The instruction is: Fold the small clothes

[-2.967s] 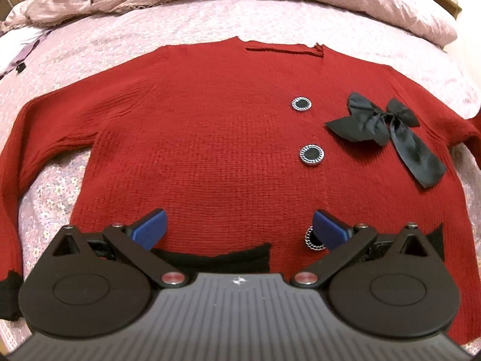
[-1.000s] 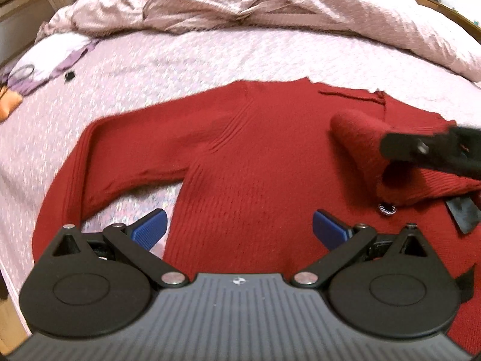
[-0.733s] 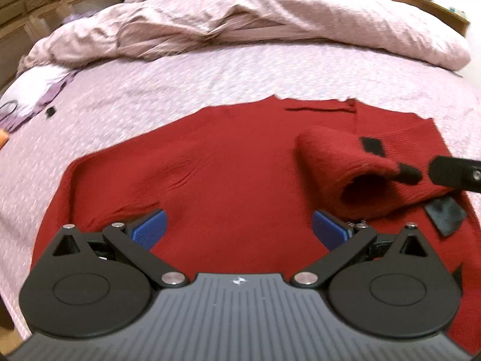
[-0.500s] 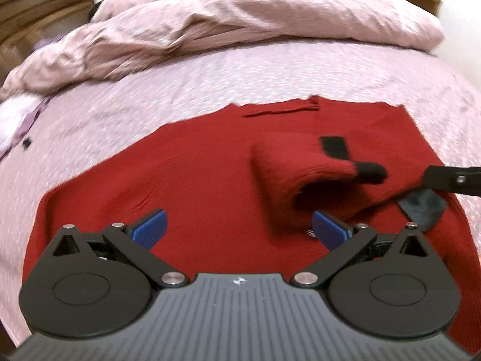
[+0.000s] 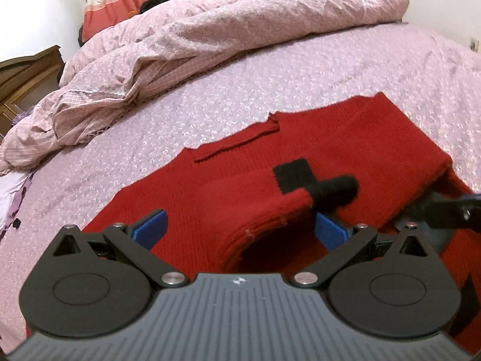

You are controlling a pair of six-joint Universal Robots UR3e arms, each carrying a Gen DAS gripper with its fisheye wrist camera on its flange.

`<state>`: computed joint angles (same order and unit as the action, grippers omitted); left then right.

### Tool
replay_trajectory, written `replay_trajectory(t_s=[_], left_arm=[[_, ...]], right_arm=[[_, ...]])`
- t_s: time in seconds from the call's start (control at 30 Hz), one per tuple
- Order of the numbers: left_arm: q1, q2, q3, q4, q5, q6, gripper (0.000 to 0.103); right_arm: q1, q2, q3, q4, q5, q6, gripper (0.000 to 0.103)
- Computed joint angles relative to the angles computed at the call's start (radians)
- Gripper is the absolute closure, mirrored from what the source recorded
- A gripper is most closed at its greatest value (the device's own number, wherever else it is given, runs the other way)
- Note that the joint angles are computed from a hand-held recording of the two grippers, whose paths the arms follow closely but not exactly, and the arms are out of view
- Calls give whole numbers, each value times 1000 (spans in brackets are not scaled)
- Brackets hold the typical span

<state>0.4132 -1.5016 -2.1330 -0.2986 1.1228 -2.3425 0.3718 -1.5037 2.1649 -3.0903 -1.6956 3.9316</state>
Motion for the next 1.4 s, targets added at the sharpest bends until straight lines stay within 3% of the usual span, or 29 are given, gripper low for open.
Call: replay_trajectory(t_s=[0.13, 0.33, 0.47, 0.63, 1.0, 1.13, 1.3, 1.4], left_arm=[[3, -43, 7, 84, 21, -49, 0], [34, -61, 34, 33, -26, -23, 2], [-15, -117, 32, 95, 28, -39, 5], [-10, -174, 45, 176, 74, -95, 24], [212, -148, 115, 8, -10, -162, 26], [257, -153, 113, -6, -33, -135, 26], [314, -194, 203, -184, -92, -86, 26], [325, -233, 238, -196, -96, -96, 26]], right_arm=[[-13, -1, 14, -11, 12, 1, 39], [-17, 20, 7, -20, 28, 7, 39], [-16, 28, -3, -14, 31, 9, 39], [-13, 30, -9, -8, 27, 7, 39], [-8, 55, -37, 1, 32, -1, 39], [2, 54, -56, 19, 22, -19, 39], [-6, 47, -79, 59, 23, -61, 39], [-8, 35, -106, 96, 5, -107, 39]])
